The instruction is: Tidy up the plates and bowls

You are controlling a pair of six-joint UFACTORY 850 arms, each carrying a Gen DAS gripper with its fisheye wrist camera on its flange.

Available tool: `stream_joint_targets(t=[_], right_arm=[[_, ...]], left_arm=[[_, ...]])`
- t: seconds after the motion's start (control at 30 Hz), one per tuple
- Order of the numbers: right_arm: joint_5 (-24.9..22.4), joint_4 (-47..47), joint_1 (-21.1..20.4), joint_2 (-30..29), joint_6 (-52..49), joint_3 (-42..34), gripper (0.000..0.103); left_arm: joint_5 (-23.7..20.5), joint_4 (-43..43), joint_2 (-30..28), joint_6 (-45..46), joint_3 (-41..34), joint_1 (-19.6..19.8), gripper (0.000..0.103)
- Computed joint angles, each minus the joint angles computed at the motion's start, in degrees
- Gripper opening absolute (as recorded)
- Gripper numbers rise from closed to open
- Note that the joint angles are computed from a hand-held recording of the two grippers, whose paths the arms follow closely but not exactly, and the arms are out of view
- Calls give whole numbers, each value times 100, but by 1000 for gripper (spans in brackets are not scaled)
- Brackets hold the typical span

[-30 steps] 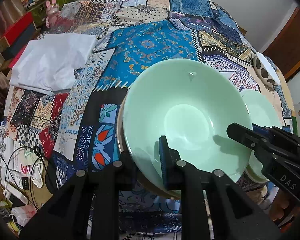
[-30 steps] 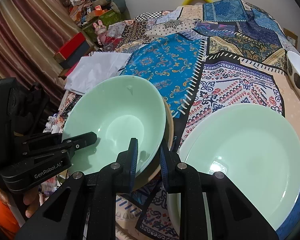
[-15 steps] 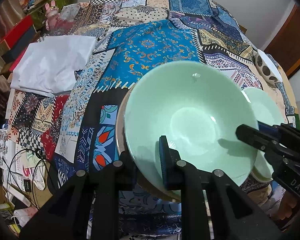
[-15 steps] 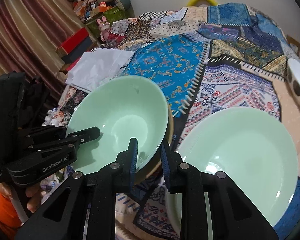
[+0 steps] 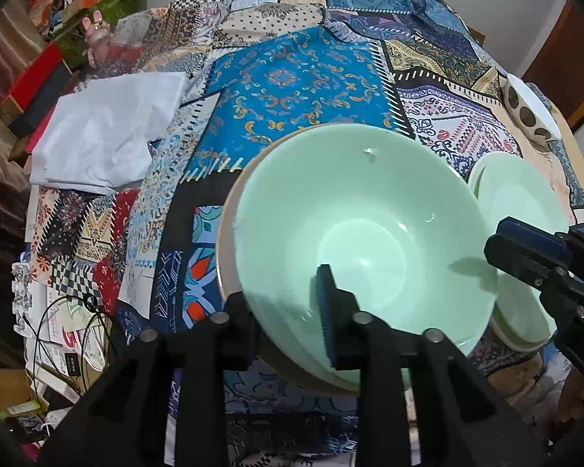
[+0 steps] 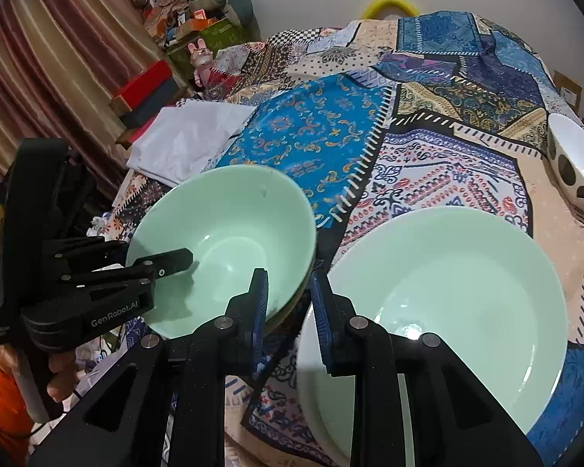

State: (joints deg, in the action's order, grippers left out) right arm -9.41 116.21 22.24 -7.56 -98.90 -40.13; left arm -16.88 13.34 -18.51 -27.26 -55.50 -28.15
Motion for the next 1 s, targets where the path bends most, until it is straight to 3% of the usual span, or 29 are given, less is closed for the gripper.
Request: stream_joint_targets(t=[0.17, 0.47, 0.6, 0.67, 0.73, 1.0], right_arm=[[-96, 267, -140, 169, -273, 136, 23], [-147, 1065, -398, 579, -1175, 413, 30], [-147, 1587, -532, 752, -1729, 519, 39], [-146, 1726, -631, 845, -1916, 577, 39], [-154, 1793, -714, 897, -1998, 606, 39], [-137, 2121, -1190, 1168, -2478, 761, 39]], left_arm=[[-136, -164, -16, 58, -85, -52, 38], [-406, -212, 26, -54, -174, -57, 38], [-486, -192, 84, -213, -193, -21, 39], [-501, 330, 162, -776, -182, -59, 52], [-416, 1243, 319, -1647, -116, -157, 59], [-247, 1941, 508, -2378, -377, -368, 63]])
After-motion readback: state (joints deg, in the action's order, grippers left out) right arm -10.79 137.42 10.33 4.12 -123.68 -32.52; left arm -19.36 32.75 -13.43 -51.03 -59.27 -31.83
